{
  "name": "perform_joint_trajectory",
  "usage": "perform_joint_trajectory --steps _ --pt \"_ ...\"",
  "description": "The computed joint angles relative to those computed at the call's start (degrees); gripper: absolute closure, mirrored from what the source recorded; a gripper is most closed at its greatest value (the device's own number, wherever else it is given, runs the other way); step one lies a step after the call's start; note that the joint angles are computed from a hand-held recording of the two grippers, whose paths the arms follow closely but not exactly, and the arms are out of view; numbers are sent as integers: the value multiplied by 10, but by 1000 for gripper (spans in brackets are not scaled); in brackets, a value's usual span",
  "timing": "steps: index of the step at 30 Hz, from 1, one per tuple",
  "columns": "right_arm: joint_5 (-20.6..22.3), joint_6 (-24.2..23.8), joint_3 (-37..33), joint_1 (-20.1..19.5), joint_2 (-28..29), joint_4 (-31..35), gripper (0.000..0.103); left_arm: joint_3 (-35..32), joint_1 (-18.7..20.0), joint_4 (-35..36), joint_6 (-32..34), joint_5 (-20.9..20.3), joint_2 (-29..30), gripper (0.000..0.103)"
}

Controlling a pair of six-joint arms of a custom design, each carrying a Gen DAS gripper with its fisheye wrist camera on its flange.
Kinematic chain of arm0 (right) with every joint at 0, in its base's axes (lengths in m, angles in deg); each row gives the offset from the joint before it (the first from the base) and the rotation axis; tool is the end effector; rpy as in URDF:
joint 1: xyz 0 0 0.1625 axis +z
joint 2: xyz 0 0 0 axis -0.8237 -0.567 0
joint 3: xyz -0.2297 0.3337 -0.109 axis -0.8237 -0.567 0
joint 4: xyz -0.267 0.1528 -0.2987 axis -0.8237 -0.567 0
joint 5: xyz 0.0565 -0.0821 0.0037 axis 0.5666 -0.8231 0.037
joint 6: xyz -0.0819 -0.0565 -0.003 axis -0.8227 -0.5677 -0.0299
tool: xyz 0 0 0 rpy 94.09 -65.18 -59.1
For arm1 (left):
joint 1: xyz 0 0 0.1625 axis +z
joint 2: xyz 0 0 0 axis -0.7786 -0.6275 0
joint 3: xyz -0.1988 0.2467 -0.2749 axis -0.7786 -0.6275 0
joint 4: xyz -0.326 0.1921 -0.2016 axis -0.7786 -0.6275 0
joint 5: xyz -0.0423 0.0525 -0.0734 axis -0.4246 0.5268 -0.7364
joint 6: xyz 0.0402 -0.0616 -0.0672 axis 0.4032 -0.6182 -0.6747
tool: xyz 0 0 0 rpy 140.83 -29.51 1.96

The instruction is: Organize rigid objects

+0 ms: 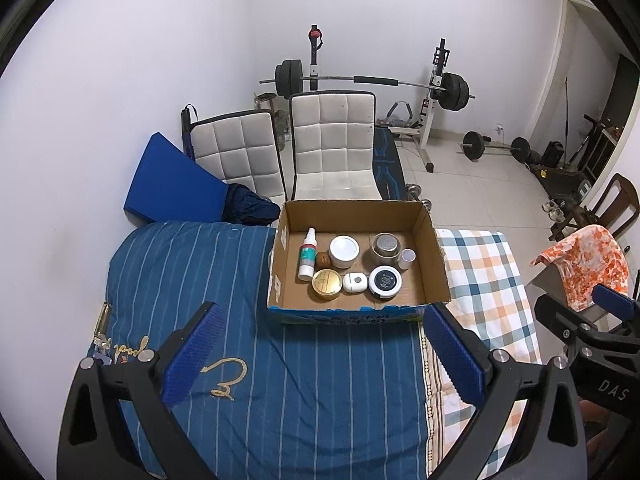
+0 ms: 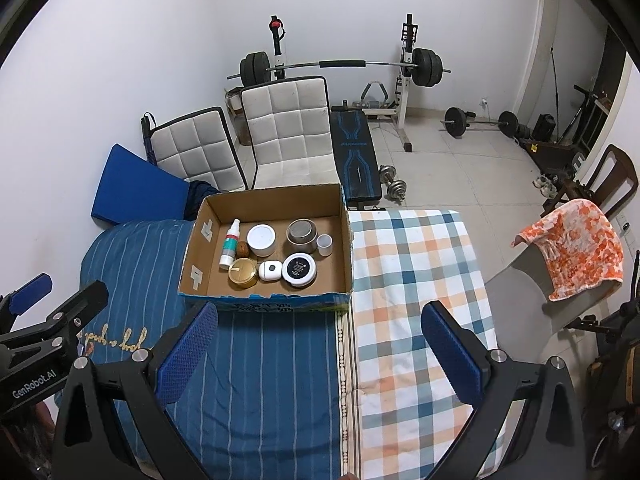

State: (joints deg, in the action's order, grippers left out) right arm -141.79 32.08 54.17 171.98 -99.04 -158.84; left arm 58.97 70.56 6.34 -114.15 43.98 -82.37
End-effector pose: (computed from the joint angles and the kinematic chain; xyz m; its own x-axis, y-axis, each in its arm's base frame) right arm 0.3044 -0.4823 0.5409 -0.7350 0.0414 0.6769 -0.3502 0.8316 -0.4311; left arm -0.6590 -0.4525 0.2880 -0.7073 0.0106 -0.7068 0.4241 0.8064 -0.4122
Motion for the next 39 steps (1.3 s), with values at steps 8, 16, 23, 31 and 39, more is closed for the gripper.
perform_joint_trajectory --steps 8,16,23,31,39 --pt "-16 -2 2 10 -2 -10 0 11 -1 -5 -3 3 -6 0" --pt "-31 4 2 15 0 -3 0 14 -2 -4 -3 9 -8 0" --pt "-37 6 2 18 0 -5 0 16 -1 -9 -2 10 -10 0" --pt "-38 10 1 19 -1 -1 0 25 0 -8 -9 11 -14 0" --pt "-39 11 2 19 -2 -1 0 30 0 -8 -10 11 -17 0"
